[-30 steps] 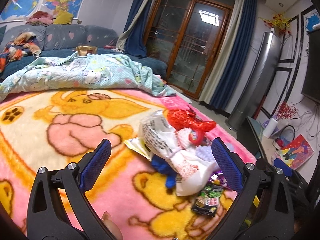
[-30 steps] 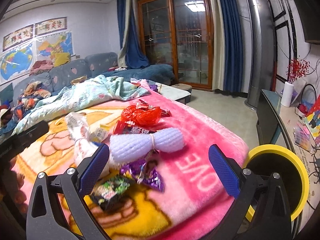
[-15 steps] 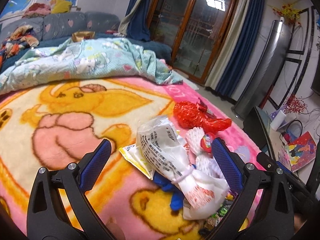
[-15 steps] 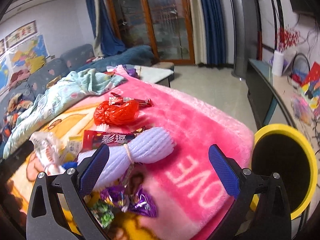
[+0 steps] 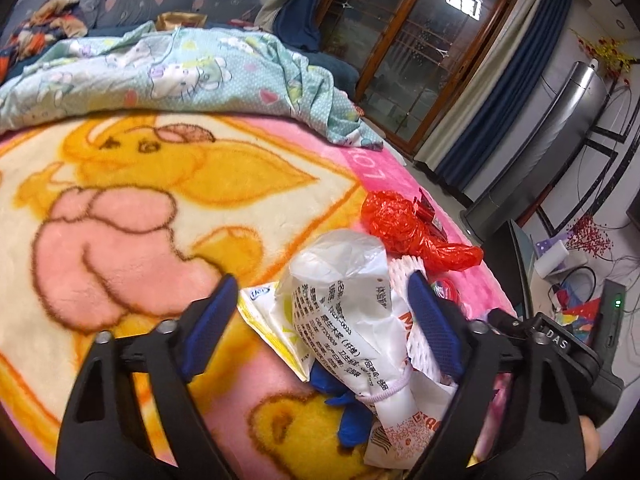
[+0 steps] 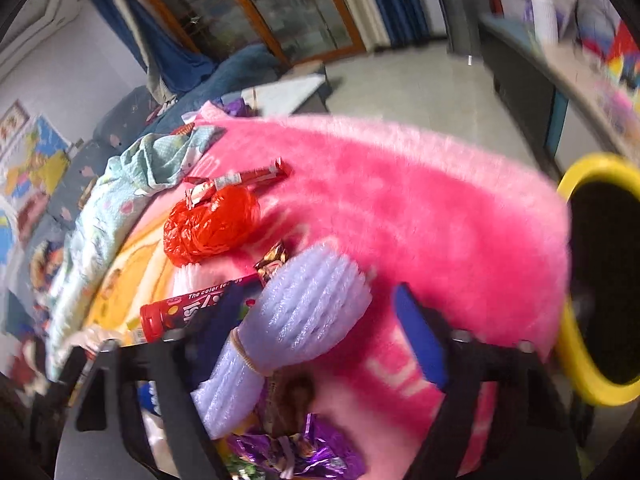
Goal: Collect trash
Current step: 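Grasp the white plastic bag with the left tool while the right tool grasps the lavender mesh sleeve, then carry the lavender mesh sleeve over the yellow bin with the right tool and release it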
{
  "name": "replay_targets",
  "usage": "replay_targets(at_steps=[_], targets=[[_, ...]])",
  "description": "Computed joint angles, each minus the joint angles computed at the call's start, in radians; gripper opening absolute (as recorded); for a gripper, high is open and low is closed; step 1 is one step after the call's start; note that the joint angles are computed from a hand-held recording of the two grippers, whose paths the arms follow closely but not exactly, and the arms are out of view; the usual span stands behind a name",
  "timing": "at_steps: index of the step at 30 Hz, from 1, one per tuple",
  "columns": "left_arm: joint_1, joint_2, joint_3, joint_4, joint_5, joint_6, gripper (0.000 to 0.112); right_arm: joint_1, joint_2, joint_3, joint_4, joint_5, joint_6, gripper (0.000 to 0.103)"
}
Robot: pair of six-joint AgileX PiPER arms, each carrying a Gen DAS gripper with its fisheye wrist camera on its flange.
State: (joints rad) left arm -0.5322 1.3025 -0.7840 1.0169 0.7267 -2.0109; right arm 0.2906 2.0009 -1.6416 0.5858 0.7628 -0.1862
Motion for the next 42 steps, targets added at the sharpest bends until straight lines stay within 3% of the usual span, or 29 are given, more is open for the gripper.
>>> replay_targets(at_steps=[1, 3, 7, 11, 23, 30, 42], targets=[[0.003, -0.004, 0.004, 0.000, -0.012, -0.005, 0.072, -0.010, 0.006, -0.007, 0.027, 0.020, -0.015, 0.052], [-0.009, -0.007, 0.006, 0.016, -0.008, -0.020, 0.053, -0.024, -0.009, 0.014, 0.080, 0.018, -0.072, 0.041], [-0.045, -0.011, -0.005, 0.024, 0.021, -0.026, 0.044, -0.055, -0.048, 0.051, 0.165, 0.029, -0.162, 0.027], [-0.096, -0.025, -0.011, 0.044, 0.070, -0.047, 0.038, -0.073, -0.088, 0.076, 0.216, 0.033, -0.228, 0.026], [-0.287, -0.032, -0.120, 0.115, 0.267, -0.030, 0.036, -0.147, -0.228, 0.185, 0.324, -0.004, -0.445, 0.025], [-0.327, 0.027, -0.203, 0.135, 0.270, 0.013, 0.035, -0.214, -0.276, 0.209, 0.351, -0.026, -0.531, 0.025], [-0.345, 0.143, -0.319, 0.140, 0.203, 0.079, 0.027, -0.330, -0.282, 0.196, 0.352, -0.053, -0.578, 0.025]])
